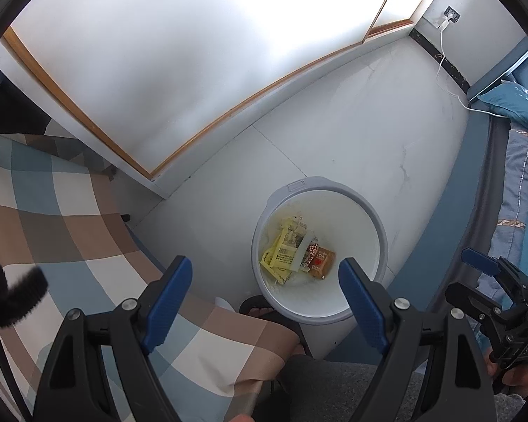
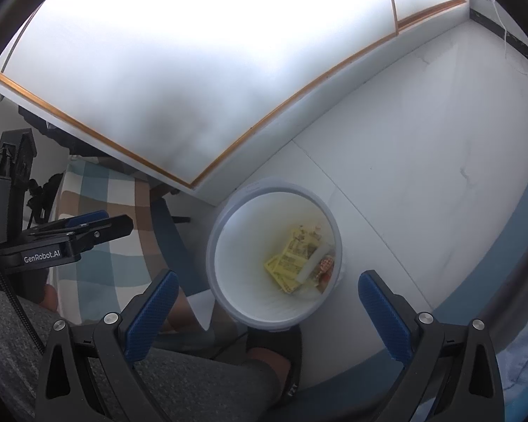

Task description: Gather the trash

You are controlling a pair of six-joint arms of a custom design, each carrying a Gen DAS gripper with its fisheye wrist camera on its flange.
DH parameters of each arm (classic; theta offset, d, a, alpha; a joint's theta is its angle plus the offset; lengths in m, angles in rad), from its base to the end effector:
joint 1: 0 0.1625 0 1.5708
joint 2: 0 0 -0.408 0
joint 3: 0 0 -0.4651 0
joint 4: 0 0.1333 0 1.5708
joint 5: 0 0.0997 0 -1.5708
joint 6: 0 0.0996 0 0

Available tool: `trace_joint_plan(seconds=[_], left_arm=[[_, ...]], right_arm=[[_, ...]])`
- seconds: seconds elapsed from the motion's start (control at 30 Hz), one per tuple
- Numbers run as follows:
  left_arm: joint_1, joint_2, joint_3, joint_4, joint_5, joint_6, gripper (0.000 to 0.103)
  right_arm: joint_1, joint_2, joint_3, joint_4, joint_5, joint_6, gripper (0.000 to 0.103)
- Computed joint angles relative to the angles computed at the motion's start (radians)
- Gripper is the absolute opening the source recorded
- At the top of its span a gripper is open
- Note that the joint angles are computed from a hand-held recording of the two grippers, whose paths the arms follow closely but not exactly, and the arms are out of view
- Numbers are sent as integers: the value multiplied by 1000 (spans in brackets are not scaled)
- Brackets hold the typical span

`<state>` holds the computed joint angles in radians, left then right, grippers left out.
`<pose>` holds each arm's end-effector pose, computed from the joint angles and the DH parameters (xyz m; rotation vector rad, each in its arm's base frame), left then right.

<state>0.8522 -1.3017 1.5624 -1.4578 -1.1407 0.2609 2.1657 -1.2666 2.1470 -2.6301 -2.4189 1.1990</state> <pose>-0.2750 -0.5800 0.3153 1.3279 2.2611 0.3526 0.3446 -0.4046 0.1461 -0.8566 -2.4023 1.0416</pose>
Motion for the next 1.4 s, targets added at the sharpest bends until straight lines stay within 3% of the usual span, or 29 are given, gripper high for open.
trace_joint_plan(seconds=[1.4], left_arm=[[6, 6, -4, 11, -3, -25, 83]], right_arm=[[-5, 0, -7, 16, 0, -15, 103]])
